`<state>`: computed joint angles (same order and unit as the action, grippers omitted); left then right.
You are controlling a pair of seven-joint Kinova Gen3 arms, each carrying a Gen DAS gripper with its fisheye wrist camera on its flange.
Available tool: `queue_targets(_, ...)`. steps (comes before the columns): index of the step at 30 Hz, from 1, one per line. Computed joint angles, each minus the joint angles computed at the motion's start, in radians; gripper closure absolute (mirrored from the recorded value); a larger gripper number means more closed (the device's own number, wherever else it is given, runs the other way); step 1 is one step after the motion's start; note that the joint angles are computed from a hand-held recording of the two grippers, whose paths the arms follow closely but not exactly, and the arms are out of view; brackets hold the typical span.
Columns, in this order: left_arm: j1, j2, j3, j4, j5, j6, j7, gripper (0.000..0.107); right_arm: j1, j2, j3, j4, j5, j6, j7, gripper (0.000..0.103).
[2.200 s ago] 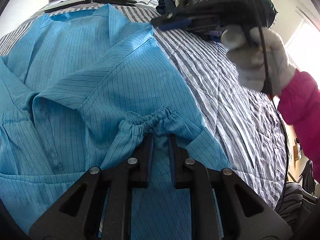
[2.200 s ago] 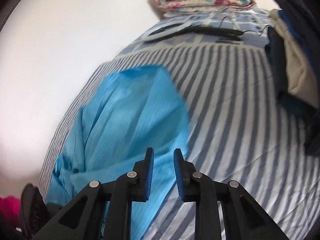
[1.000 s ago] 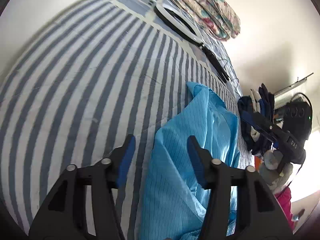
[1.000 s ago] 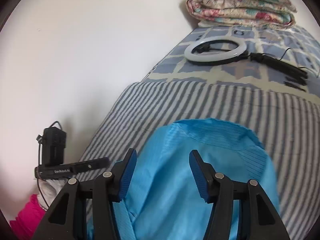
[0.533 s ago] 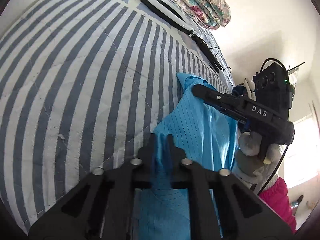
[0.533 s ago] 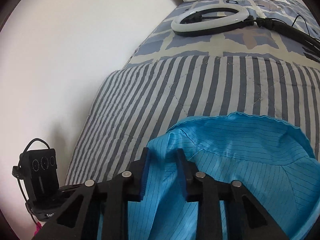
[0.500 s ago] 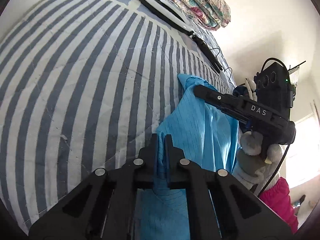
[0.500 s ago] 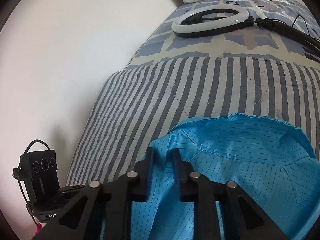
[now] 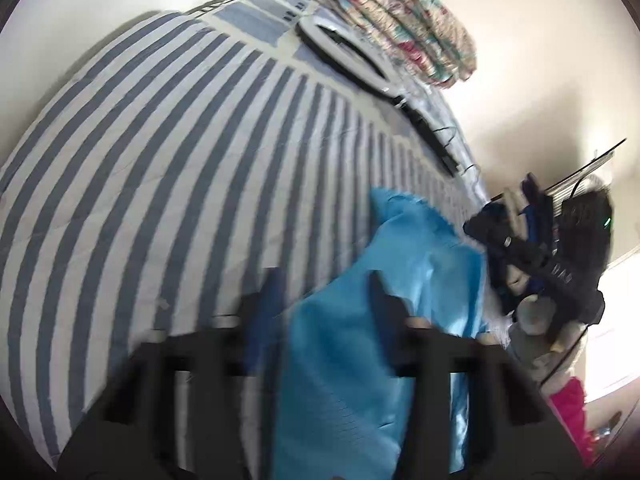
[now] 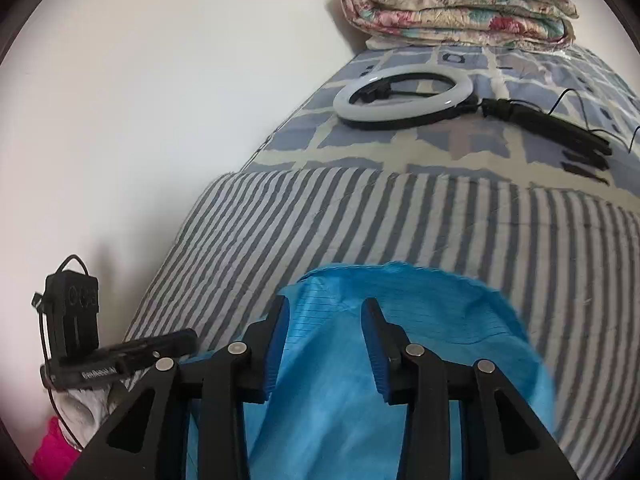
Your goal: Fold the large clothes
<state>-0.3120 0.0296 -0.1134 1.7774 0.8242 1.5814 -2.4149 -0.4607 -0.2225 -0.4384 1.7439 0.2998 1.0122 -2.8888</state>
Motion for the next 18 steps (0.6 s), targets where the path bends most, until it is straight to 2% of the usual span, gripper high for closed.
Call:
queue_targets(2,0.018,0.024,0.021,-0.038,0.017,0.027,0.030,0.043,0.007,-0.053,0.030,0.017,-0.025,0.048,0.036,0.053)
queue_targets(4,0.052,0.042,0.051,-0.079,0.004,0.028,0.076,0.043,0.026,-0.117,0.086,0.064,-0.090,0.046,0.078,0.045)
queue_targets(7,0.126,0.053,0.102,-0.119,-0.038,-0.023,0.164,0.043,0.068,-0.182,0.134,0.138,-0.157,0.043,0.098,0.039)
queue_targets(10,0.192,0.052,0.135,-0.126,-0.083,-0.095,0.233,0.043,0.106,-0.202,0.159,0.199,-0.217,0.028,0.111,0.039)
queue_targets(12,0.231,0.049,0.153,-0.125,-0.115,-0.136,0.266,0.044,0.113,-0.212,0.184,0.248,-0.273,-0.031,0.137,0.040)
queue_targets(14,0.264,0.041,0.165,-0.111,-0.149,-0.177,0.275,0.063,0.114,-0.204,0.187,0.275,-0.320,-0.082,0.163,0.049)
queue_targets(15,0.284,0.038,0.174,-0.107,-0.171,-0.197,0.286,0.092,0.130,-0.193,0.162,0.271,-0.320,-0.084,0.164,0.065)
queue_targets(16,0.296,0.032,0.176,-0.100,-0.182,-0.207,0.290,0.104,0.138,-0.184,0.147,0.265,-0.324,-0.085,0.171,0.083)
queue_targets(18,0.305,-0.002,0.169,-0.071,-0.176,-0.241,0.291,0.105,0.163,-0.169,0.088,0.229,-0.297,-0.065,0.156,0.094)
